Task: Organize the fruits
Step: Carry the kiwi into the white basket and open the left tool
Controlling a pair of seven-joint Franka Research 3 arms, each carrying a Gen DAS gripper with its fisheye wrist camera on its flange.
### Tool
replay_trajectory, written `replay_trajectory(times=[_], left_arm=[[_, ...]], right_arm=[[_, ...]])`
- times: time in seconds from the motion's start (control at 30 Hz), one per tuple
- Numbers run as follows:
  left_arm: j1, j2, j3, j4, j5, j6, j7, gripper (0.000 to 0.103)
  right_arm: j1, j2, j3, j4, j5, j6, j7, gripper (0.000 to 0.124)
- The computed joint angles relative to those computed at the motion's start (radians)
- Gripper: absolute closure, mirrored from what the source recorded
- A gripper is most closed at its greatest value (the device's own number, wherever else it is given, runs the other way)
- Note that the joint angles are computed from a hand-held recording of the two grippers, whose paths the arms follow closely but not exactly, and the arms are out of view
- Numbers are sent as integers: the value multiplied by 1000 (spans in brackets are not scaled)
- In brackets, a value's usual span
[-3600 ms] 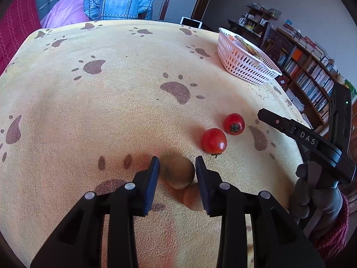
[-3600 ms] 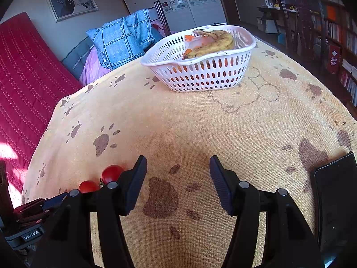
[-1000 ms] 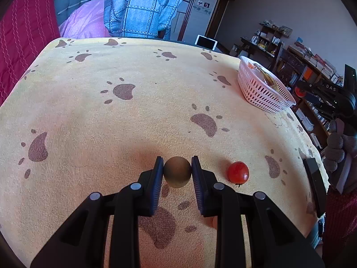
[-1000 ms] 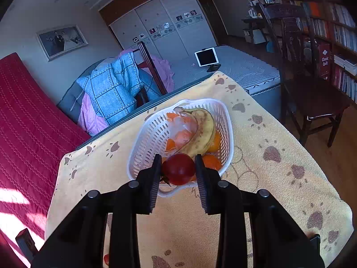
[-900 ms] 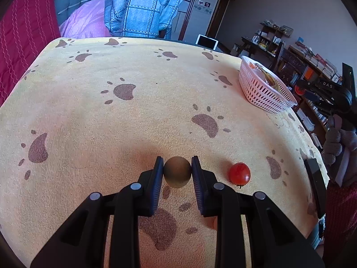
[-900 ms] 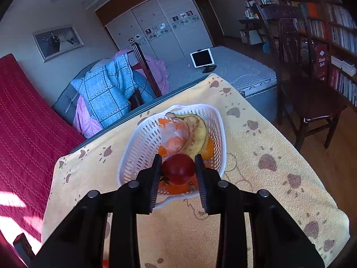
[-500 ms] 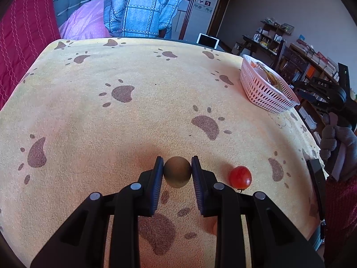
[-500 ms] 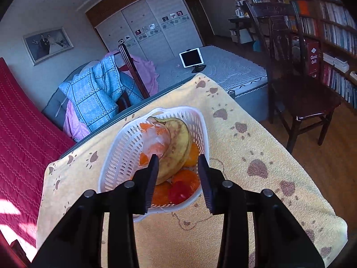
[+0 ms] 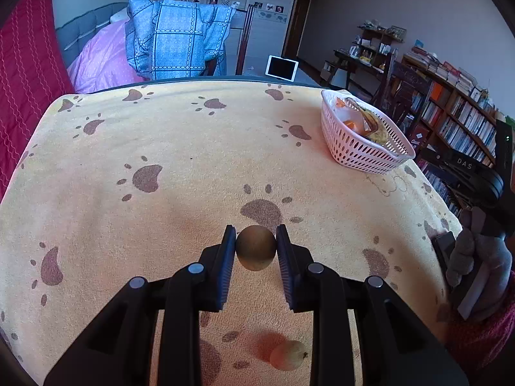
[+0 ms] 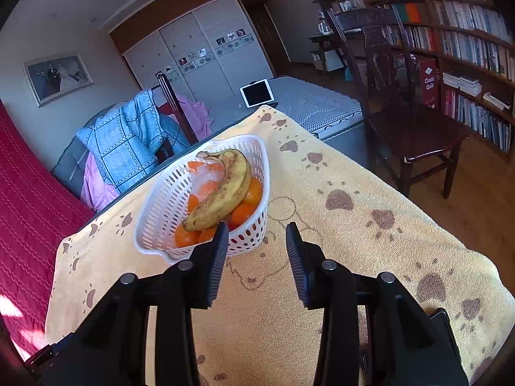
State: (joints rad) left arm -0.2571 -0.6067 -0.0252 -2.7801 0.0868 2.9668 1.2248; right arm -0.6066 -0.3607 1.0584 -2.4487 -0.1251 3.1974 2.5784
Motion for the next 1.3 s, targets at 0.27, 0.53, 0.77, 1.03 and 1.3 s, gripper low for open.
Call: replay_trajectory(times=[0.27,0.53,0.77,1.03,1.3], left_arm=[[21,158,-84,181,57,11,-7,77],[29,340,-133,381,98,22,-1,77],[83,497,-196,547,230,9,-91,77],[65,599,-189,641,276,-30,-101,77],[67,588,-176,621,211,-32,-84,64]], right_arm=[[29,5,22,-52,-8,-15,35,85],[-11,18,82,-48,-26,5,23,85],[-32,29,108,-41,-14,6,6,85],[-53,53,126,-29,-11,7,-15,85],[-70,54,142,-25,-13,7,-18,85]])
